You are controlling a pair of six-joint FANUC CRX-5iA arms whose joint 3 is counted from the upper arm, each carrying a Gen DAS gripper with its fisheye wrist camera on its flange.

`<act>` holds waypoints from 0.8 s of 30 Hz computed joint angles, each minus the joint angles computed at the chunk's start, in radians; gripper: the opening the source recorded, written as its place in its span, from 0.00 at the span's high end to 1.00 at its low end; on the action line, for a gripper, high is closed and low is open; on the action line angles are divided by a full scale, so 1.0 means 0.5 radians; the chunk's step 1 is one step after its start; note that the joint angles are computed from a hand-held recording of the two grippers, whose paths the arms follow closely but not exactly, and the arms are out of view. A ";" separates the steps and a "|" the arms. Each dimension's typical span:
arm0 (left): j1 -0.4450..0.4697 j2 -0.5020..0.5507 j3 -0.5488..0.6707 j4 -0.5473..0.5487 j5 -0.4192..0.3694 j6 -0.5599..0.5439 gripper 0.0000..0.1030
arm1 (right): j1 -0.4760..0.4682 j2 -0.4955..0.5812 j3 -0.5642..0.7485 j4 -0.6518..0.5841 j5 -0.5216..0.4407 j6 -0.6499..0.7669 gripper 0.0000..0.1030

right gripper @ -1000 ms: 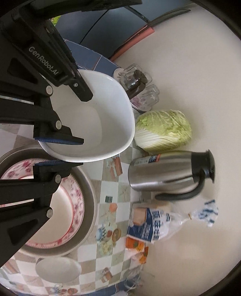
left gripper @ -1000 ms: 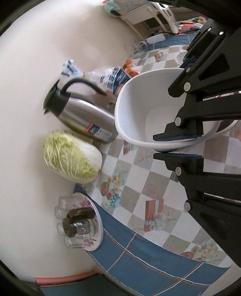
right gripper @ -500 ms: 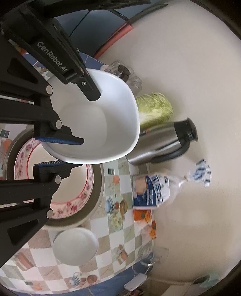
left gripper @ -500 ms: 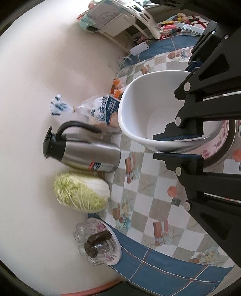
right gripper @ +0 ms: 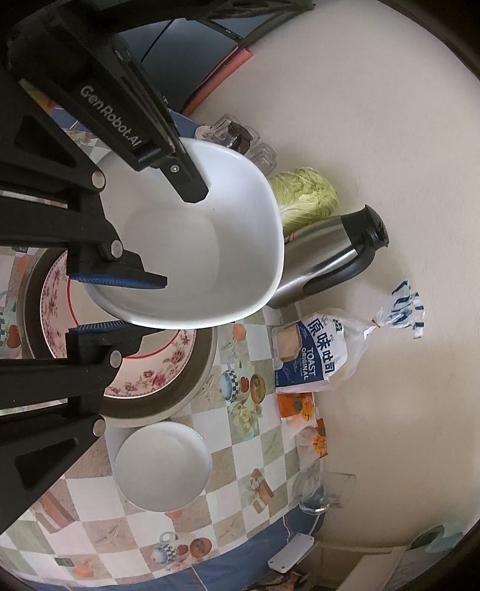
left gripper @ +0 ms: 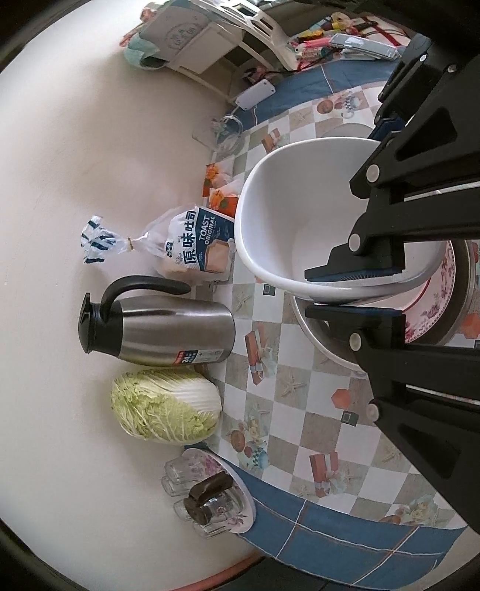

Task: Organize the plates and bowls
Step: 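Lift the square bowl with the left tool and carry it over the basin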

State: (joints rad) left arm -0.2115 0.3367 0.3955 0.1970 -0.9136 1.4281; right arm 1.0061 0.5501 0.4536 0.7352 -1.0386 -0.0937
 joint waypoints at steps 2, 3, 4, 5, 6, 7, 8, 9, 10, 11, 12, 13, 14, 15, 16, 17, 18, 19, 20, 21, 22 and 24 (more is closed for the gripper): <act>-0.010 0.007 0.013 -0.016 -0.011 0.012 0.88 | -0.004 -0.018 -0.025 -0.001 0.004 -0.007 0.83; -0.016 0.008 0.017 -0.029 -0.013 0.020 0.88 | -0.007 -0.027 -0.039 -0.005 0.011 -0.008 0.83; -0.023 0.009 0.022 -0.044 -0.015 0.030 0.88 | -0.009 -0.034 -0.050 -0.008 0.020 -0.010 0.83; -0.027 0.009 0.025 -0.053 -0.016 0.035 0.88 | -0.014 -0.049 -0.076 -0.011 0.044 -0.021 0.83; -0.032 0.008 0.026 -0.060 -0.015 0.040 0.88 | -0.016 -0.057 -0.090 -0.014 0.056 -0.027 0.83; -0.034 0.007 0.025 -0.061 -0.014 0.040 0.88 | -0.017 -0.066 -0.104 -0.015 0.066 -0.032 0.83; -0.036 0.007 0.025 -0.061 -0.013 0.041 0.88 | -0.018 -0.073 -0.116 -0.014 0.073 -0.038 0.83; -0.039 0.007 0.024 -0.062 -0.012 0.042 0.88 | -0.019 -0.081 -0.128 -0.011 0.080 -0.045 0.83; -0.039 0.007 0.024 -0.062 -0.012 0.042 0.88 | -0.020 -0.088 -0.140 -0.008 0.087 -0.051 0.83; -0.042 0.010 0.027 -0.065 -0.014 0.044 0.88 | -0.020 -0.091 -0.144 -0.007 0.090 -0.055 0.83; -0.044 0.017 0.034 -0.067 -0.022 0.046 0.88 | -0.022 -0.095 -0.151 -0.010 0.094 -0.057 0.83; -0.046 0.024 0.040 -0.068 -0.031 0.048 0.88 | -0.025 -0.096 -0.154 -0.016 0.097 -0.056 0.83; -0.047 0.034 0.048 -0.068 -0.041 0.049 0.88 | -0.027 -0.096 -0.154 -0.027 0.098 -0.053 0.83; -0.048 0.046 0.056 -0.066 -0.054 0.050 0.88 | -0.030 -0.097 -0.157 -0.042 0.101 -0.047 0.83; -0.049 0.062 0.067 -0.066 -0.071 0.054 0.88 | -0.032 -0.099 -0.158 -0.053 0.102 -0.043 0.83; -0.050 0.076 0.078 -0.069 -0.085 0.059 0.88 | -0.036 -0.096 -0.155 -0.068 0.101 -0.037 0.83; -0.052 0.091 0.089 -0.074 -0.098 0.067 0.88 | -0.043 -0.091 -0.150 -0.089 0.102 -0.026 0.83; -0.051 0.107 0.094 -0.068 -0.105 0.069 0.88 | -0.049 -0.090 -0.153 -0.105 0.113 -0.022 0.83; -0.049 0.119 0.099 -0.058 -0.115 0.069 0.88 | -0.060 -0.093 -0.166 -0.131 0.138 -0.019 0.83; -0.049 0.134 0.109 -0.052 -0.133 0.068 0.88 | -0.068 -0.098 -0.179 -0.151 0.157 -0.020 0.83; -0.048 0.145 0.113 -0.044 -0.145 0.062 0.88 | -0.077 -0.101 -0.190 -0.178 0.173 -0.020 0.83; -0.049 0.167 0.128 -0.039 -0.170 0.060 0.88 | -0.087 -0.104 -0.200 -0.204 0.183 -0.021 0.83</act>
State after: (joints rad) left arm -0.2361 0.4200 0.4593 0.1776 -0.9988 1.4580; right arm 0.9628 0.4981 0.3534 0.6332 -0.9472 -0.1040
